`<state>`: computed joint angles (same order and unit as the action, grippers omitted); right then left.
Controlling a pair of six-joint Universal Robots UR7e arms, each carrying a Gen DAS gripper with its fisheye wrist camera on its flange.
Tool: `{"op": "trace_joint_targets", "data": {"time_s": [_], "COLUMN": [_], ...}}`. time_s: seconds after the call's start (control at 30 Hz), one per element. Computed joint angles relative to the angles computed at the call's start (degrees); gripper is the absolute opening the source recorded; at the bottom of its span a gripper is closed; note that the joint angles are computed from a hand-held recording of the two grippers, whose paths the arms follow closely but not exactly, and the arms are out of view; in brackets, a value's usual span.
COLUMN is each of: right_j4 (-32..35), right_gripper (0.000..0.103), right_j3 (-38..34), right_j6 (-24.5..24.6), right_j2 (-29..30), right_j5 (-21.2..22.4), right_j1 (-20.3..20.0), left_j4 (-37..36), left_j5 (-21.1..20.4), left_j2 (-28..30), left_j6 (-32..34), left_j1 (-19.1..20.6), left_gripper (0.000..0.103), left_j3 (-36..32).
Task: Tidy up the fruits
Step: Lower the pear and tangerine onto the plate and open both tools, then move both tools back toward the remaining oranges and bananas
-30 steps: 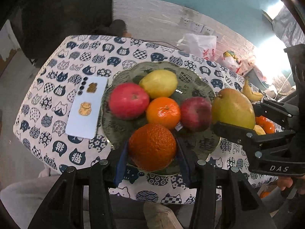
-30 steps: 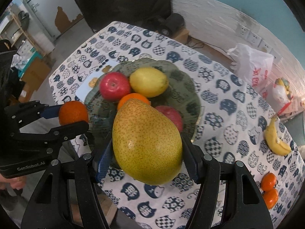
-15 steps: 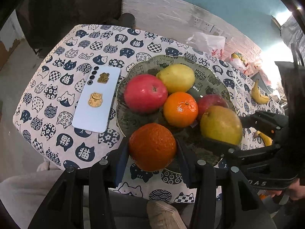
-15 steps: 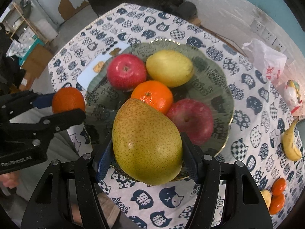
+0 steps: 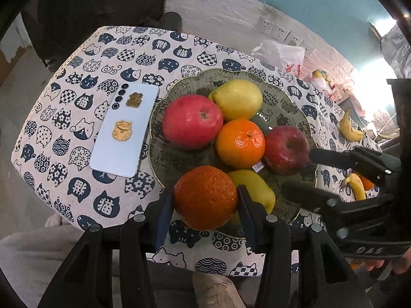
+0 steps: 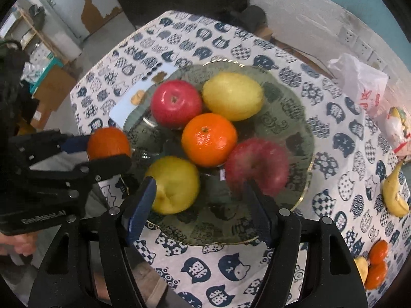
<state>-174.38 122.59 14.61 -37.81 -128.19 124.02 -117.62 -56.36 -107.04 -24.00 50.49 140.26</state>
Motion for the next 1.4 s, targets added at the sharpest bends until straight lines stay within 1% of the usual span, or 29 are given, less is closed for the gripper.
{"op": "trace_joint_targets", "data": {"time_s": [0.13, 0.2, 0.23, 0.27, 0.43, 0.53, 0.63, 0.77, 0.9, 0.93, 1.03, 1.27, 1.4], "right_j4": [-0.74, -0.73, -0.69, -0.62, -0.60, -0.31, -0.39, -0.54, 0.03, 0.07, 0.33, 3.16, 5.09], "right_gripper": [0.071, 0.071, 0.071, 0.071, 0.071, 0.071, 0.071, 0.071, 0.072, 0.074, 0.074, 0.075, 0.077], "right_j3": [1.31, 1.69, 1.86, 1.96, 2.56, 2.94, 3.73, 5.06, 6.65, 7.00, 8.61, 11.99, 14.00], "right_j6": [0.88, 1.08, 1.08, 1.04, 1.17, 1.30, 1.74, 2.63, 4.07, 4.40, 5.86, 9.19, 11.49], "right_j2": [-1.54, -2.00, -2.23, -2.36, -3.06, -3.57, -4.61, -6.46, -8.71, -9.15, -11.38, -16.97, -20.69], "right_j5": [0.02, 0.06, 0.08, -0.08, -0.52, -1.86, -2.66, -3.68, -5.54, -5.82, -6.92, -10.36, -12.14], "right_j1": [-0.30, -0.37, -0.40, -0.32, 0.07, 0.68, 1.14, 1.81, 2.58, 2.66, 3.06, 4.35, 5.17], "left_j4": [-0.65, -0.43, -0.11, -0.01, 0.44, 1.29, 1.93, 3.20, 4.45, 4.58, 4.67, 3.55, 2.28], "left_j5": [0.49, 1.13, 1.58, 2.07, 1.99, 2.01, 1.99, 3.07, 3.37, 3.14, 2.40, 1.25, 0.40], "left_j2": [0.55, 0.81, 1.00, 1.04, 1.12, 0.98, 0.61, 0.25, 0.49, 0.64, 1.57, 5.01, 7.60], "left_j6": [-0.38, -0.96, -1.37, -1.73, -2.55, -3.14, -3.74, -4.52, -5.13, -5.37, -5.86, -6.13, -6.23], "left_j1": [-0.43, -0.74, -0.87, -0.99, -0.99, -1.86, -3.46, -6.63, -9.43, -10.05, -11.84, -15.50, -17.76], "left_gripper": [0.049, 0.055, 0.062, 0.065, 0.066, 0.066, 0.066, 0.071, 0.071, 0.071, 0.076, 0.076, 0.076], "left_j3": [0.16, 0.07, -0.05, -0.04, -0.24, -0.19, 0.02, 0.46, 0.60, 0.61, 0.60, 0.84, 0.85]}}
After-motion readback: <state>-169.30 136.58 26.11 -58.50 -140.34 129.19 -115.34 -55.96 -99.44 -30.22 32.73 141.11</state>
